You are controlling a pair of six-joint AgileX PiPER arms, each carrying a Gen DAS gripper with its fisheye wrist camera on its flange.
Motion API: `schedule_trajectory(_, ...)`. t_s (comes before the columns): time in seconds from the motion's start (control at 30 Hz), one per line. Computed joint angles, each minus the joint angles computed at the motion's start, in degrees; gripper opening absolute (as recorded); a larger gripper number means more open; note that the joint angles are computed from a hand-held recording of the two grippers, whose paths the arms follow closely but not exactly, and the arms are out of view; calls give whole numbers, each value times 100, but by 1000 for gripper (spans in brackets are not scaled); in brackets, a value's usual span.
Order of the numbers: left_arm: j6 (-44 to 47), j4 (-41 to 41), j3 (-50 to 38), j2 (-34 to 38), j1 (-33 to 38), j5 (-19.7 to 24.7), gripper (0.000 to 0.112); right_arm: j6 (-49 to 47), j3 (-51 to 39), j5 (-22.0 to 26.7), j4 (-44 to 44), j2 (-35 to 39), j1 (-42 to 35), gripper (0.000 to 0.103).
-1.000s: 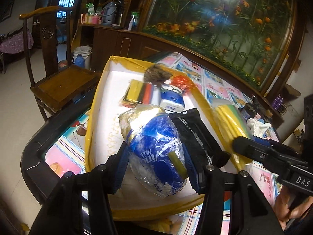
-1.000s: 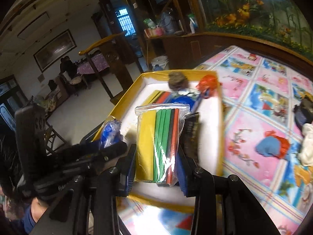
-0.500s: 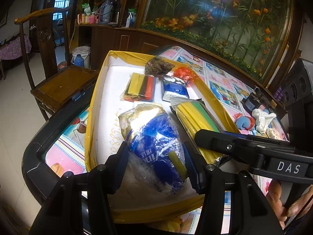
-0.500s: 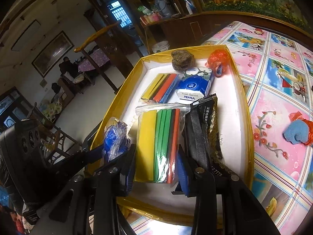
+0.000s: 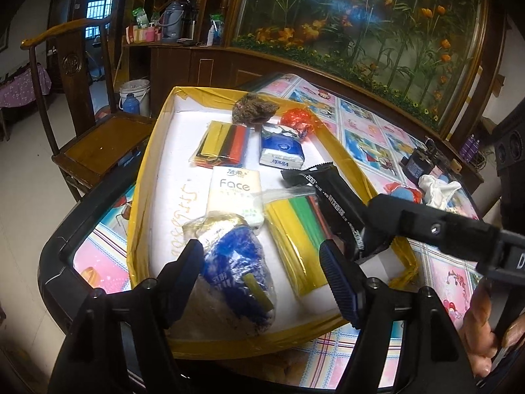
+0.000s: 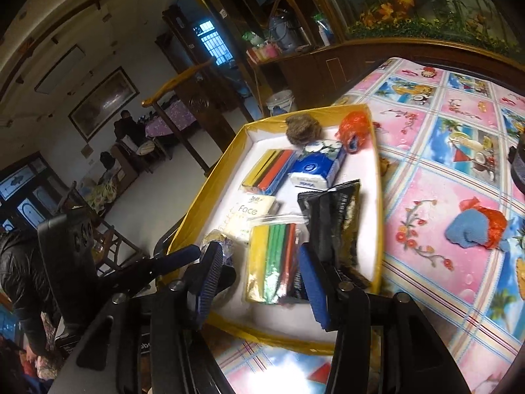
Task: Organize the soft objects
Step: 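Carry the blue ball and strip bag into the tray and open both tools, then move both tools back toward the remaining items on the table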
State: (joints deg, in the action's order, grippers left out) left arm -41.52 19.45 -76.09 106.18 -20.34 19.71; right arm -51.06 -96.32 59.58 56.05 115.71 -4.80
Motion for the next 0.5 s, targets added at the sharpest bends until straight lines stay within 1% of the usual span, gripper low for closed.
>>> schedule_trajectory(0.13, -214, 259, -116, 28, -193, 112, 73, -308, 224, 126, 247, -96, -473, 53)
schedule_trajectory(0.23, -204, 292, -280, 94, -334, 227, 73, -409, 245, 193, 334, -76, -857, 53)
schedule_trajectory(0.4, -33, 241, -650, 303, -575, 502, 73, -223, -47, 427, 434, 140, -1539, 53)
schedule_trajectory(0.5, 148, 156, -942, 456, -742, 680, 73, -115, -248, 416, 480, 210, -1882, 53)
